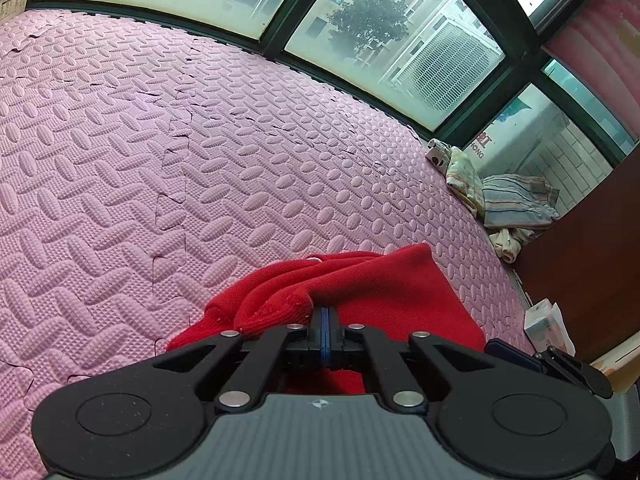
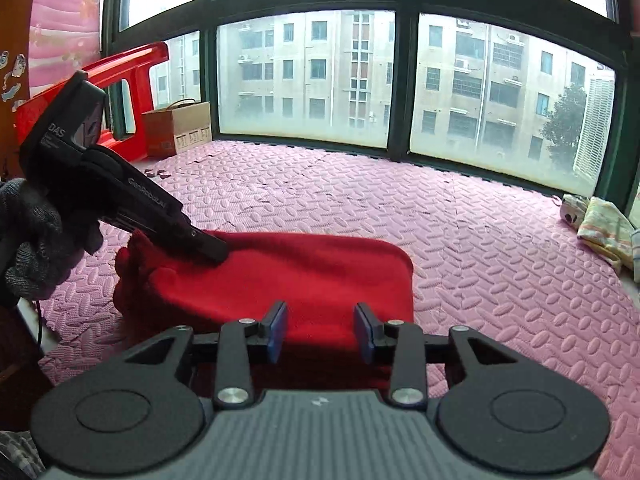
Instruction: Fold clothes
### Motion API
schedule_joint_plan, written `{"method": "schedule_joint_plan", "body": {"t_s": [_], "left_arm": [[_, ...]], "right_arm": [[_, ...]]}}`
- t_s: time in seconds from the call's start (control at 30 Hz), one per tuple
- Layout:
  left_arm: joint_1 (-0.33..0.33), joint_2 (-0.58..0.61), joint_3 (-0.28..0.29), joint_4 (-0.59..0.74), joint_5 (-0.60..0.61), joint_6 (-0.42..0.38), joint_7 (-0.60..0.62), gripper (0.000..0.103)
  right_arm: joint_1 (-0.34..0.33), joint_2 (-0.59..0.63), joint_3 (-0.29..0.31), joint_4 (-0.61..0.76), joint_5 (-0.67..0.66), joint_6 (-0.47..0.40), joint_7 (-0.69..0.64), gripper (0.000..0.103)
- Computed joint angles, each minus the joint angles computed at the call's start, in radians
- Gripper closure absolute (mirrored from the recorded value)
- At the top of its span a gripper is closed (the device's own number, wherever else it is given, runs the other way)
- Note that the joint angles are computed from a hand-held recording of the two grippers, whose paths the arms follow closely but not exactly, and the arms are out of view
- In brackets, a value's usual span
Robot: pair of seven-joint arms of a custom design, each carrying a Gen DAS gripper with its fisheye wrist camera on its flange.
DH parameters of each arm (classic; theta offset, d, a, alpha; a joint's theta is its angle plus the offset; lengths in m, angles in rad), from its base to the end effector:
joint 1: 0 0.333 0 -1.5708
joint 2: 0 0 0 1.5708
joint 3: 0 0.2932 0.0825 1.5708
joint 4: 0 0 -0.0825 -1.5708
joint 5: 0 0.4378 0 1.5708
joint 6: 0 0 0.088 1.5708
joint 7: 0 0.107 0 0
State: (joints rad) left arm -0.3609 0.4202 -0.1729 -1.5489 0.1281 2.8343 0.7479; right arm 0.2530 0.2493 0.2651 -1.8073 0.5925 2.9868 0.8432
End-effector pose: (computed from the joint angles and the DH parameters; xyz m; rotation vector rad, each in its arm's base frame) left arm 0.6686 -0.3780 0.4749 -2.1524 1.7023 -1.2662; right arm 0.6426 0.3048 0.4644 -1.9893 0.9715 -0.5188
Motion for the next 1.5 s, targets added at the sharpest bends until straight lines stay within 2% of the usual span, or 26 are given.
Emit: {"method": "schedule_joint_plan", "body": {"t_s": [0.07,0.13,0.2,0.27,0.37,0.43,0.5,0.6,0.7,0.8,0.83,0.9,1.0,1.07,1.1,1.17,1.3,1.4,1.5], "left_arm": [[-0.004,0.001,0.003,-0.001,0.003,0.004,-0.005,0.1],[-0.007,0.001,0.008,-0.001,0.009,0.004,-0.012,0.1],[-0.007,0.0,0.007,-0.001,0.009,0.003,-0.014,0.1],[-0.008,0.001,0.009,0.0,0.013,0.003,-0.016,0.1],[-0.011,-0.001,0.012,-0.004,0.022,0.008,-0.02,0.1],[-0.018,-0.001,0.019,-0.004,0.034,0.009,-0.03,0.1],[-0.027,-0.003,0.028,-0.005,0.052,0.008,-0.041,0.1],[-0.04,-0.011,0.04,-0.01,0.082,0.003,-0.063,0.1],[-0.059,-0.026,0.053,-0.016,0.134,-0.007,-0.083,0.097],[-0.089,-0.043,0.076,-0.021,0.21,-0.018,-0.134,0.086],[-0.096,-0.049,0.081,-0.025,0.233,-0.016,-0.155,0.078],[-0.105,-0.057,0.085,-0.032,0.27,-0.012,-0.193,0.07],[-0.104,-0.062,0.08,-0.029,0.3,-0.027,-0.23,0.065],[-0.106,-0.068,0.079,-0.027,0.323,-0.038,-0.252,0.057],[-0.107,-0.072,0.079,-0.027,0.336,-0.043,-0.263,0.049],[-0.108,-0.075,0.074,-0.017,0.358,-0.068,-0.269,0.045],[-0.114,-0.08,0.072,-0.008,0.41,-0.099,-0.303,0.029],[-0.119,-0.086,0.07,-0.005,0.45,-0.125,-0.33,0.019],[-0.124,-0.094,0.07,-0.006,0.494,-0.152,-0.363,0.009]], "right_arm": [[0.0,0.002,0.003,-0.023,0.006,0.025,-0.001,0.066],[-0.025,0.011,0.048,-0.045,0.049,0.091,-0.053,0.065],[-0.033,0.005,0.052,-0.038,0.051,0.071,-0.031,0.065],[-0.062,-0.004,0.077,-0.033,0.094,0.057,-0.074,0.065],[-0.048,-0.015,0.049,-0.026,0.109,0.067,-0.048,0.059],[-0.015,0.0,0.002,-0.01,0.054,0.065,0.026,0.057],[0.005,0.02,-0.033,0.007,-0.009,0.019,0.103,0.057],[-0.007,0.031,-0.018,0.003,-0.034,0.027,0.103,0.057],[-0.029,0.025,0.006,0.012,-0.027,0.026,0.09,0.048],[-0.053,0.032,0.044,0.037,0.013,0.038,0.031,0.046],[-0.054,0.04,0.049,0.049,0.019,0.034,0.022,0.043],[-0.061,0.059,0.067,0.075,0.036,0.01,-0.011,0.033],[-0.026,0.079,0.042,0.09,-0.005,-0.021,-0.009,0.029],[-0.022,0.08,0.044,0.084,-0.01,-0.007,-0.021,0.025],[-0.026,0.077,0.051,0.08,-0.005,-0.001,-0.033,0.022],[-0.027,0.072,0.052,0.077,0.003,-0.002,-0.029,0.02],[-0.022,0.07,0.045,0.078,0.011,-0.002,-0.008,0.016],[-0.018,0.067,0.045,0.074,0.016,0.002,0.007,0.008],[-0.015,0.062,0.048,0.067,0.016,0.018,0.01,0.003]]}}
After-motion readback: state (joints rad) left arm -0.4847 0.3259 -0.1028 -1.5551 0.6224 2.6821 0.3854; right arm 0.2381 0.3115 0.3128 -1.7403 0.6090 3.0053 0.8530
